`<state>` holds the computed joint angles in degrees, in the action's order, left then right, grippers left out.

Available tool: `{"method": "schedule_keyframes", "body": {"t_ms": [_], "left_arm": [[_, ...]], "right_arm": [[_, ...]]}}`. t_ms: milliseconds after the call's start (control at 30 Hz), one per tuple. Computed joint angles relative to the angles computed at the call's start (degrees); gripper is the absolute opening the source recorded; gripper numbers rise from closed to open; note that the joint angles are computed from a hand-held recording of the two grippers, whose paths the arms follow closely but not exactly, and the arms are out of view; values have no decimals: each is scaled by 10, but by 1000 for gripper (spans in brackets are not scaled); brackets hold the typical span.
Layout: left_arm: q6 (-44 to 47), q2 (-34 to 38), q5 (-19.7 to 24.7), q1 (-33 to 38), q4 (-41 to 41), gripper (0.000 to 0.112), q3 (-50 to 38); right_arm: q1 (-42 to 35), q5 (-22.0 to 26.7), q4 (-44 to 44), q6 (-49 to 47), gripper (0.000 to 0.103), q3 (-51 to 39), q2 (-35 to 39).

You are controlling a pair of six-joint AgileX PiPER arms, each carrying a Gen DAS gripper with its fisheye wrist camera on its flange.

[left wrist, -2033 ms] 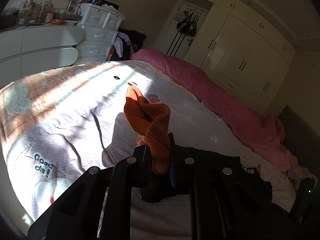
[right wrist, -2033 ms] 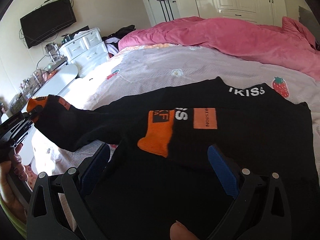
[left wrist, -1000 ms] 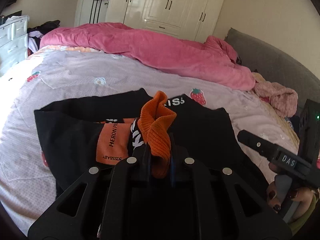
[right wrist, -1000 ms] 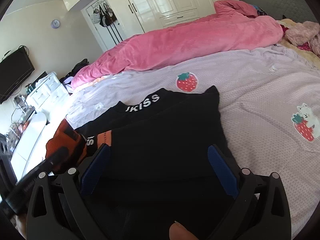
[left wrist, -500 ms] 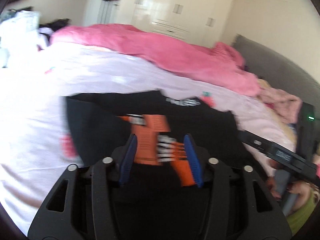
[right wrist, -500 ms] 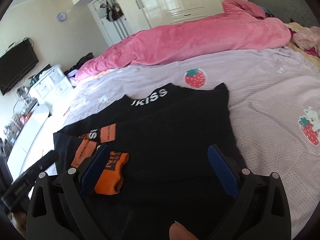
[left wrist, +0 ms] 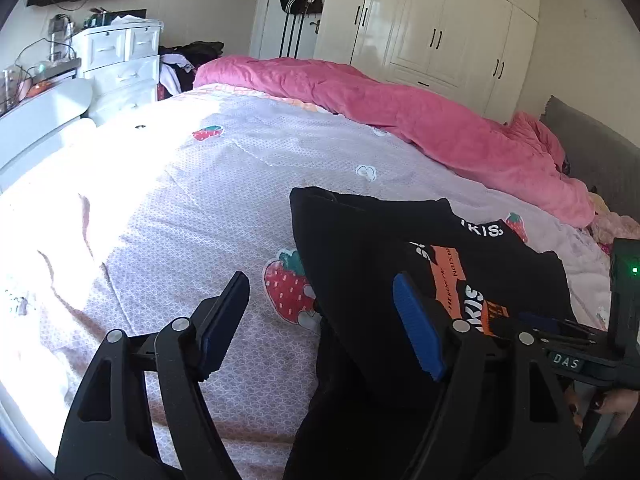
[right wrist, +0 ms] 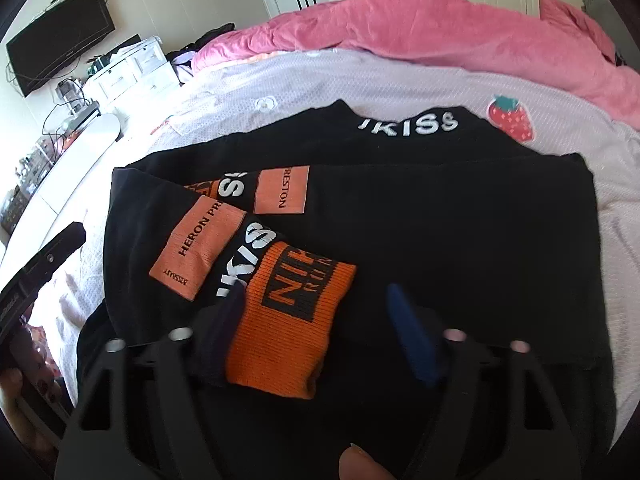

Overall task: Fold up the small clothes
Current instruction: 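Lay the cuff on the folded sleeve and open the left gripper, then press the folded sleeves flat with the right gripper while the left gripper holds the side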

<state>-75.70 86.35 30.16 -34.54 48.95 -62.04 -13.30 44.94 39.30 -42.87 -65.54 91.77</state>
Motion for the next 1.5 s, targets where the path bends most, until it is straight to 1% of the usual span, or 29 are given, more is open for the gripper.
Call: {"method": "schedule_keyframes", "body": {"t_ms": [67,133,167,200,233,267,300,433,533,667,767,933,1133,1267,1367,1500], "left_arm": [[-10,-8,-5,0,5,67,10],[-16,-9,-11,2,9,67,14],[-20,-8,-12,3,12,67,15],[-22,-9,-14,3,13,67,16],[-22,-8,-16,4,12,68,17],[-20,-8,-18,5,8,71,17],[-22,-9,-21,6,8,71,18],[-33,-14,-20,5,22,71,24],[-33,-14,-25,9,21,71,27],[-26,-18,-34,15,12,71,31],[-21,-20,-36,14,12,71,32],[-10,-22,-44,17,2,71,35],[17,-16,-45,15,-19,71,30],[30,-11,-42,13,-29,71,27],[39,-6,-40,14,-37,71,24],[42,-2,-36,11,-37,71,22]], "right_arm": [[7,5,4,2,47,-7,18],[18,-11,8,-2,43,3,14],[19,-12,13,-8,35,4,14],[20,-9,18,-14,32,5,12],[24,-16,17,-17,25,10,6],[27,-19,15,-19,12,12,1],[26,-22,19,-26,9,16,-3],[0,0,76,-70,8,17,-21],[-10,14,98,-84,8,8,-36],[-30,38,128,-85,7,-34,-54],[-48,39,140,-81,7,-65,-61],[-80,-6,119,-52,7,-90,-70],[-104,-39,20,23,7,-115,-30],[-93,-76,-18,43,7,-95,-7],[-82,-100,-45,62,7,-74,-7],[-78,-110,-75,86,8,-67,2]]}}
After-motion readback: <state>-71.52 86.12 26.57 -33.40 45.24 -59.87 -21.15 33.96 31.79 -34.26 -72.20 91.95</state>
